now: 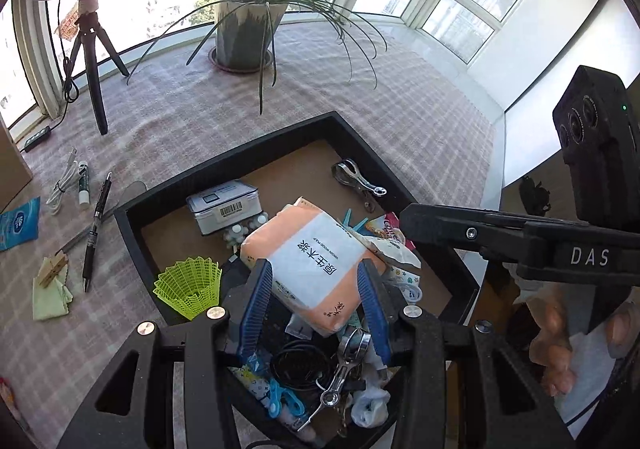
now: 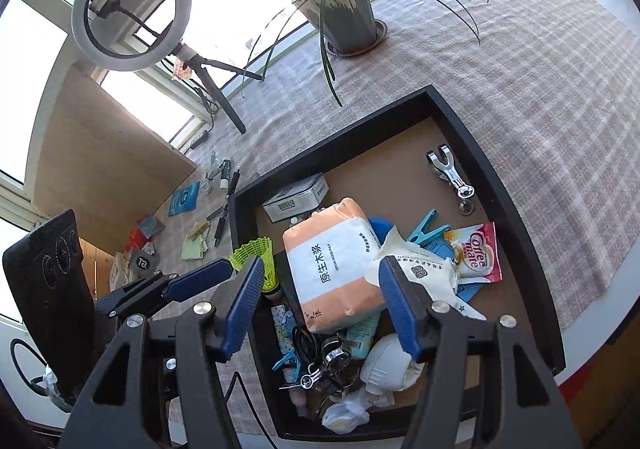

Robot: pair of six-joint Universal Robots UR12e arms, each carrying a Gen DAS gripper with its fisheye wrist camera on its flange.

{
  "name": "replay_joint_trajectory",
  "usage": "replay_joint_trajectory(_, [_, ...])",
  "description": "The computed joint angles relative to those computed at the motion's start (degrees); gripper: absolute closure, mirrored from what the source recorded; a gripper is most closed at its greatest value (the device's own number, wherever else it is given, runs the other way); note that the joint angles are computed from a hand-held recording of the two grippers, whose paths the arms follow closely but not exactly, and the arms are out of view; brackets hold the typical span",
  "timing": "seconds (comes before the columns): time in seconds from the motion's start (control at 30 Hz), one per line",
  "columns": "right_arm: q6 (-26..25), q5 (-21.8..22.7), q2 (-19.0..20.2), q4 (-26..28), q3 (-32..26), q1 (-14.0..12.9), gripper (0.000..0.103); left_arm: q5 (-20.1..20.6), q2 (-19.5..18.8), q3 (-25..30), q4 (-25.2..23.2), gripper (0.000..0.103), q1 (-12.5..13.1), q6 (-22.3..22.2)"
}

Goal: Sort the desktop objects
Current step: 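Carry the shower-cap bag into the black tray and open the right gripper, then close the right gripper on the black pen while the left gripper grasps the green cloth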

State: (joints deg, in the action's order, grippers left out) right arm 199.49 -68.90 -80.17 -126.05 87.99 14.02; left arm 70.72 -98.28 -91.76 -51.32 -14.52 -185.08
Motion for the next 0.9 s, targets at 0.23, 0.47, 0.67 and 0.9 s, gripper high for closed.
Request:
replay_joint_trajectory(0.23, [-2.28,1.77,3.43,1.56,-4.49,2.10,0.044,1.86,1.44,-2.32,0.74,0.062,3.77,-2.28])
replay_joint_trajectory(0.47, [-6.65,3.51,8.15,4.91,-10.70,5.38,0.043,5.88,3.15,-5.94,1.44,0.062,8.68,-5.13])
replay_joint_trajectory(0.67, [-10.06,5.98,13.64,9.77,-17.30,8.63,0.035,9.95,3.86,-8.88,0.26,0.057,12.80,-6.83])
replay_joint_trajectory(0.9, [-12.63,4.02,22.40,18.83,-28.81,12.56,0.035,13.40,2.63,-10.28,-1.89,0.051,14.79,-5.50])
